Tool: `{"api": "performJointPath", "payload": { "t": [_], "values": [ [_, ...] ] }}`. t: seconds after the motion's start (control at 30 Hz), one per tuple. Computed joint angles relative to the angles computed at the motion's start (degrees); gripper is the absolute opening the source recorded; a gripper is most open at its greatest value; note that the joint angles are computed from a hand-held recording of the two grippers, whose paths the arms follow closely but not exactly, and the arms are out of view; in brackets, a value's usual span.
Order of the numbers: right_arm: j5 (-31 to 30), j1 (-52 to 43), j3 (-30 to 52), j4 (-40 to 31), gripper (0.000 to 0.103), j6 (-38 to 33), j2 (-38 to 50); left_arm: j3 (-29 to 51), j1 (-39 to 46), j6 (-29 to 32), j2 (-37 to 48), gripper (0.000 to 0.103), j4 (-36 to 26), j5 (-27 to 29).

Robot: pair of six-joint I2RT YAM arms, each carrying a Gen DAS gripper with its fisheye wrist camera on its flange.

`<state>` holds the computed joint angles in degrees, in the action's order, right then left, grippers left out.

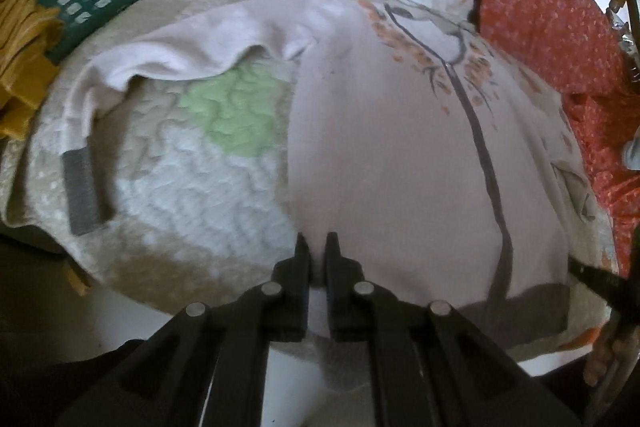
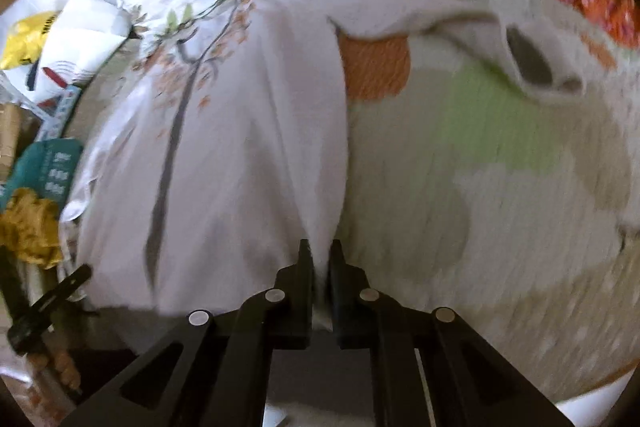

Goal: Fold small clothes

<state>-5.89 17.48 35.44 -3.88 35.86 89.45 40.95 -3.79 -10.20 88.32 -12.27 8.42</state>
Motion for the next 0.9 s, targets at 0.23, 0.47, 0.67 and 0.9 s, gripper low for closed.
{"api": "performJointPath", "payload": {
  "t": [0.23,0.47,0.67,0.9],
  "values": [
    [1.3,-2.9,-1.7,-7.2,0.016,-0.2,-10.6,4.0,-1.8,0.8,-4.8,0.014,-1.9,1.9],
    [16.6,-21.7,12.6,-16.5,0.049,-6.0,-1.5,23.3,-10.6,-3.3,10.2,0.063,3.8,-1.0],
    [18.6,-23.2,26.9,-20.4,0.045,-13.7,15.8,33.8,-13.7,-3.1,24.0,0.063,5.4,-7.7],
    [14.4,-31.1,22.9,-13.8,0.006,-13.8,9.2,37.3,-13.9,-3.2,28.6,0.063,1.5,-6.1]
  ]
}}
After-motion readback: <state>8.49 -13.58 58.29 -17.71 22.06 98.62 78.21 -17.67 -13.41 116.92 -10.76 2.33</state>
